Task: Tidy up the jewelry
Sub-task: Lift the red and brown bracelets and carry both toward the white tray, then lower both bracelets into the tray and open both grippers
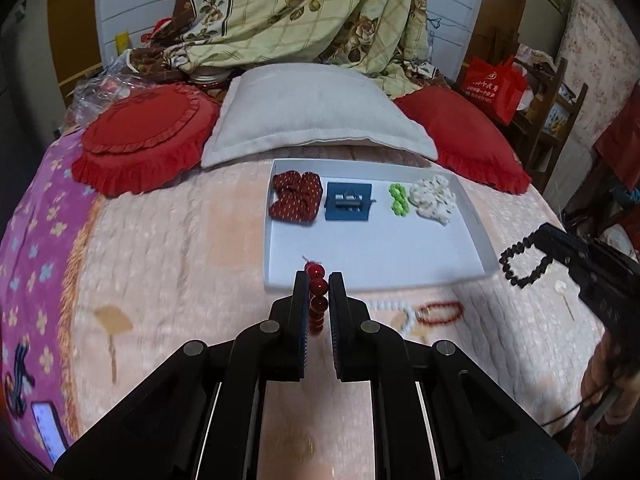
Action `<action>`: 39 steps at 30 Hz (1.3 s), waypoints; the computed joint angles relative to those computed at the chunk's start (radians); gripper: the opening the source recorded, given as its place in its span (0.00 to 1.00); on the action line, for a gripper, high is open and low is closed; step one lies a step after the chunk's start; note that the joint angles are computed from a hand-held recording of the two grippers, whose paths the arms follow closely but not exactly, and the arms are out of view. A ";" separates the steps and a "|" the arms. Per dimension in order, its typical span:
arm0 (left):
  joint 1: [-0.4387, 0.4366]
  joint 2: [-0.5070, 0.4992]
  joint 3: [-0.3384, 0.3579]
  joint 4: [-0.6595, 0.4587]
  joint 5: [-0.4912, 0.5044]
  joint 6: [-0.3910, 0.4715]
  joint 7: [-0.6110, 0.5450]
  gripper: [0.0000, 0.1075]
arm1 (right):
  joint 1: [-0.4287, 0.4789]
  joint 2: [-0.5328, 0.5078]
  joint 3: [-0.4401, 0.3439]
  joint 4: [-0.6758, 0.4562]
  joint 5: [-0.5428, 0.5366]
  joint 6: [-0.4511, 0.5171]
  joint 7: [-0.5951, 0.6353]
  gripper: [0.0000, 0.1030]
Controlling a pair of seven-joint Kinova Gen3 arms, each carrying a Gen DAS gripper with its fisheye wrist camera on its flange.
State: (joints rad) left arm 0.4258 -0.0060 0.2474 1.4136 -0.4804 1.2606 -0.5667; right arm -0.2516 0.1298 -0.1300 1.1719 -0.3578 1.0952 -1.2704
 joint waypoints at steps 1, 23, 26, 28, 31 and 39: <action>-0.012 0.018 -0.012 -0.010 0.015 -0.011 -0.022 0.07 | -0.016 0.020 -0.003 -0.019 0.024 0.003 -0.016 0.10; -0.125 0.195 -0.185 0.037 0.150 -0.218 -0.165 0.17 | -0.102 0.399 -0.034 -0.286 0.046 0.084 -0.251 0.10; -0.143 0.159 -0.183 0.068 0.180 -0.258 -0.156 0.31 | -0.115 0.399 -0.017 -0.298 0.091 0.093 -0.263 0.20; -0.145 0.140 -0.176 0.072 0.183 -0.258 -0.144 0.32 | -0.108 0.371 -0.016 -0.269 0.105 0.070 -0.255 0.25; -0.122 0.088 -0.154 0.080 0.138 -0.226 -0.098 0.32 | -0.078 0.308 -0.027 -0.211 0.099 0.045 -0.215 0.25; -0.032 -0.036 -0.014 0.172 -0.032 -0.107 0.082 0.39 | 0.051 0.082 -0.033 0.081 -0.022 -0.001 0.010 0.25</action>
